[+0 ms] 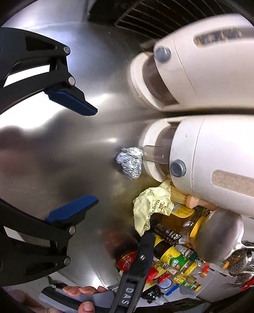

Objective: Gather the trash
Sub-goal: 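Grasp the foil ball with the left gripper while the right gripper grasps the pale yellow wrapper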

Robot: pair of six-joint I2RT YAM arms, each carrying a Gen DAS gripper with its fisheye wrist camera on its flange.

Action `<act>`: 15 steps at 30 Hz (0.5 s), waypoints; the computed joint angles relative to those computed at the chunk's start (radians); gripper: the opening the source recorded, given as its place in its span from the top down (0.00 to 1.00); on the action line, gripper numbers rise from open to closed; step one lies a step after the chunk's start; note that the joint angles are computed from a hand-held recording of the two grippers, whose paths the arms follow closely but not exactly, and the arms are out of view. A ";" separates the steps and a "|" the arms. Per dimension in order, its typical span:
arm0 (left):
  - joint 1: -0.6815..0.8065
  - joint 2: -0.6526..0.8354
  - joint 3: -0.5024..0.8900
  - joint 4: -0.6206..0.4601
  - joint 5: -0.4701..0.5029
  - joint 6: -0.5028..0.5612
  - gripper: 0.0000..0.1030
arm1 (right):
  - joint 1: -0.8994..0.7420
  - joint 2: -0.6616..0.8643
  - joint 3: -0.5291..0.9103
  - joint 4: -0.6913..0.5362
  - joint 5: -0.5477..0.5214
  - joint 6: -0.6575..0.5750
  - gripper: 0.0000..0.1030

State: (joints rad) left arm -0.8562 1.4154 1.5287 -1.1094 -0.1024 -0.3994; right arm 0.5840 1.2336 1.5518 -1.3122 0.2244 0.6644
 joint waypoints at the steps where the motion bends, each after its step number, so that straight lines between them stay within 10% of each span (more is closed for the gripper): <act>1: 0.004 0.020 0.005 0.015 0.003 0.009 0.24 | -0.015 0.011 -0.008 0.023 -0.005 -0.011 0.19; 15: 0.044 0.228 0.034 0.193 0.050 0.072 0.45 | -0.112 0.149 -0.153 0.198 -0.043 -0.131 0.29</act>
State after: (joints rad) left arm -0.8124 1.6430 1.5631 -0.9165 -0.0524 -0.3272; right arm 0.4719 1.3828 1.3988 -1.1142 0.1815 0.5337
